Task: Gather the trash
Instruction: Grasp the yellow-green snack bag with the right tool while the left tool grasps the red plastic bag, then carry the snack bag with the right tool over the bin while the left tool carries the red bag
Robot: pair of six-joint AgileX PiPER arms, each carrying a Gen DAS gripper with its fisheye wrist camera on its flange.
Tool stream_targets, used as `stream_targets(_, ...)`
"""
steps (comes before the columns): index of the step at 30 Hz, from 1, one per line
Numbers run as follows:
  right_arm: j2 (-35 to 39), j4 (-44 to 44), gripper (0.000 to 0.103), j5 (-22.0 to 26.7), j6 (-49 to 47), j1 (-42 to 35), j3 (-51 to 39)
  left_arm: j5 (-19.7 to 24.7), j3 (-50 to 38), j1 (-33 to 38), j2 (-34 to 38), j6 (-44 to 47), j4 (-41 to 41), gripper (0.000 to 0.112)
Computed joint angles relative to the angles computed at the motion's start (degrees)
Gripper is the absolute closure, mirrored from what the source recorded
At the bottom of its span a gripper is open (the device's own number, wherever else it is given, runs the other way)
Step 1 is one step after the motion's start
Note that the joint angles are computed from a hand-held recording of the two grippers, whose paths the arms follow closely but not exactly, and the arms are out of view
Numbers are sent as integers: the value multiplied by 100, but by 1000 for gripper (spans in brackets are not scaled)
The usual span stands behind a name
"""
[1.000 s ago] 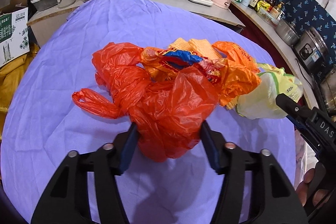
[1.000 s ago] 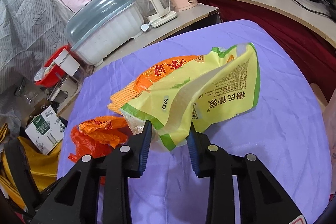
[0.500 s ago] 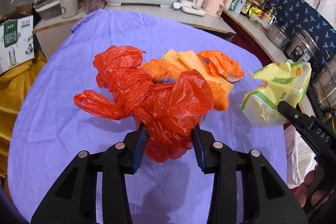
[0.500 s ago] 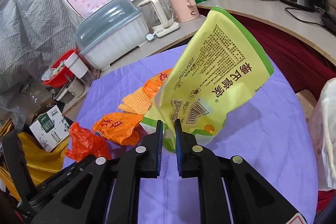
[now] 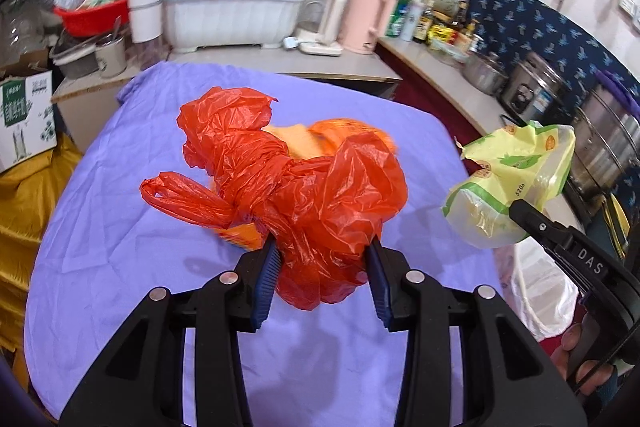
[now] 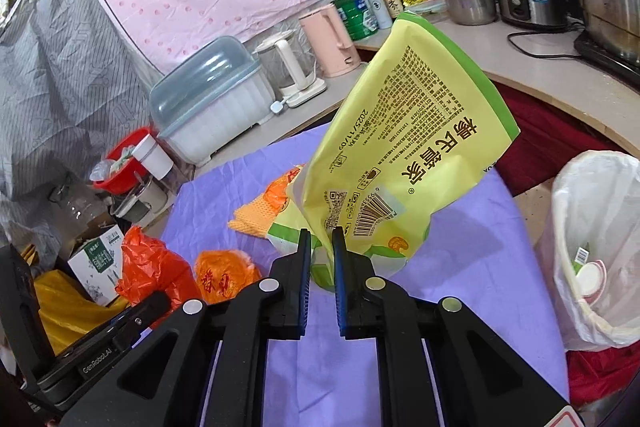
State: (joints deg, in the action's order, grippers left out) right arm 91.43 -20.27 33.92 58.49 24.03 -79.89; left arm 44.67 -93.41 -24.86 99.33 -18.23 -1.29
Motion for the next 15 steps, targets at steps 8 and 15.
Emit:
stream_targets(8,-949,-117,93,-105,144,-379,940,209,-444,-914,157,-371,446,74)
stream_targets(15,-1722,361,93,-280,-278,-1124,1754,532,-1210,-1650,657,-561,723,74)
